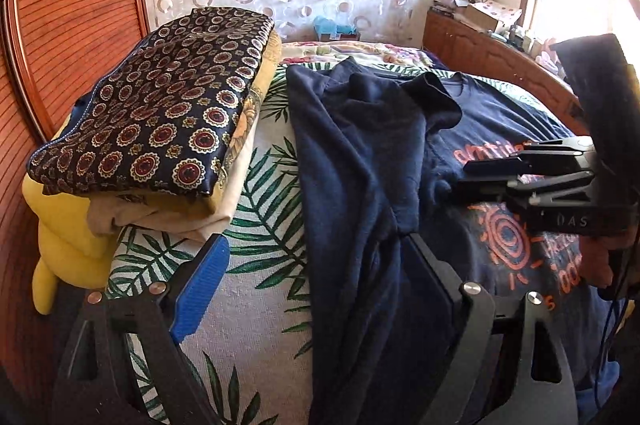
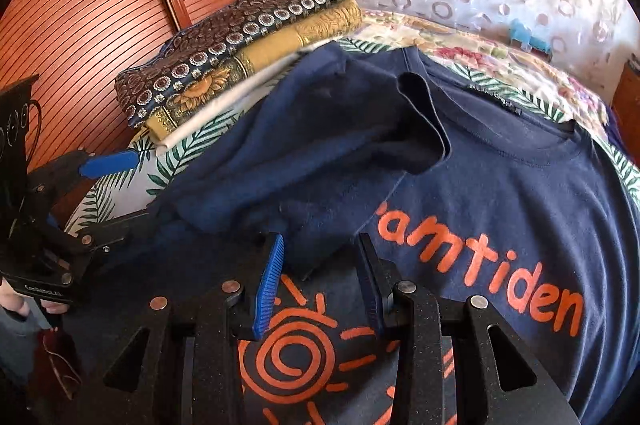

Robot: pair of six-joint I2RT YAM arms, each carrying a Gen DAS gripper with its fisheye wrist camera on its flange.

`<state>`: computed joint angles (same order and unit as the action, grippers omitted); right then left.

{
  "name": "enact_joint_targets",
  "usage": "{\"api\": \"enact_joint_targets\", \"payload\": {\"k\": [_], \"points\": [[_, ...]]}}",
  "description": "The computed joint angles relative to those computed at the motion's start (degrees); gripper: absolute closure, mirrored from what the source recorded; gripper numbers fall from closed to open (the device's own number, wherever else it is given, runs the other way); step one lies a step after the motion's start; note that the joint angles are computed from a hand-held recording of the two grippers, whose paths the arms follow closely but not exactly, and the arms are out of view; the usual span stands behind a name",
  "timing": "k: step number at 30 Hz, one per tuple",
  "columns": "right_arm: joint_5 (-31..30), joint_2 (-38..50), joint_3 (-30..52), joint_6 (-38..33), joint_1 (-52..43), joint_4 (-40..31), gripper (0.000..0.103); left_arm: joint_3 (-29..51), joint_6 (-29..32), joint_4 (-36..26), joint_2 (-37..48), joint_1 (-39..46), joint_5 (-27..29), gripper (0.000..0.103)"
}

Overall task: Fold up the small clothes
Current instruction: 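Move the right gripper to the shirt's other side and grasp its sleeve edge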

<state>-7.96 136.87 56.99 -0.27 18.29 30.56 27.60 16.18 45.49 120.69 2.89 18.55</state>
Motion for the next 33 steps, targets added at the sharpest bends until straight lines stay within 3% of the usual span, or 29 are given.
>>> {"api": "enact_joint_targets", "payload": {"k": [1,5,8,12,17,19,21,25,30,33], "points": [[-0.84,0.08,0.28,-0.63,-0.25,-0.29,0.100,-0.21,-0.02,0.45,0.02,-0.07,-0.41,0.015],[-2.54,-4.50,-6.79,-1.73,-1.13,4.18,0.101,-0.71,-0.25,2.93,0.40,-0.30,-1.02,0.015],[-4.21,-10.65,-17.45,-0.51,-2.83,10.04,0.101,-0.58,-0.36,3.24,0.76,-0.22,-0.65,0.015],[-5.02,-12.77,-22.62,0.01,-4.83,12.77,0.101,0.12,-0.49,1.87,0.78,-0.24,-0.99,0.015],[-3.33,-14.74,-27.88,0.05,-7.99,17.55,0.085,-0.29,-0.62,2.76,0.99,-0.92,-1.81,0.015],[-2.88,-15.64,-32.17,0.07,-10.04,22.60,0.064,-0.32,-0.54,2.96,1.01,-1.25,-2.16,0.015],[-2.22,-15.76,-36.69,-0.72,-12.99,28.24,0.054,-0.93,-0.25,4.15,0.89,-1.55,-2.44,0.015],[-1.28,-14.42,-44.85,-3.16,-20.42,38.53,0.054,-2.94,0.08,5.31,-1.14,-2.14,-2.44,0.015],[-7.21,-7.38,-52.03,-8.88,-38.64,52.21,0.054,-6.25,-1.58,3.25,-7.85,-4.52,0.81,0.015],[-11.77,-3.89,-52.17,-12.73,-51.06,54.10,0.054,-6.92,-3.48,0.84,-10.74,-8.94,2.00,0.015]]}}
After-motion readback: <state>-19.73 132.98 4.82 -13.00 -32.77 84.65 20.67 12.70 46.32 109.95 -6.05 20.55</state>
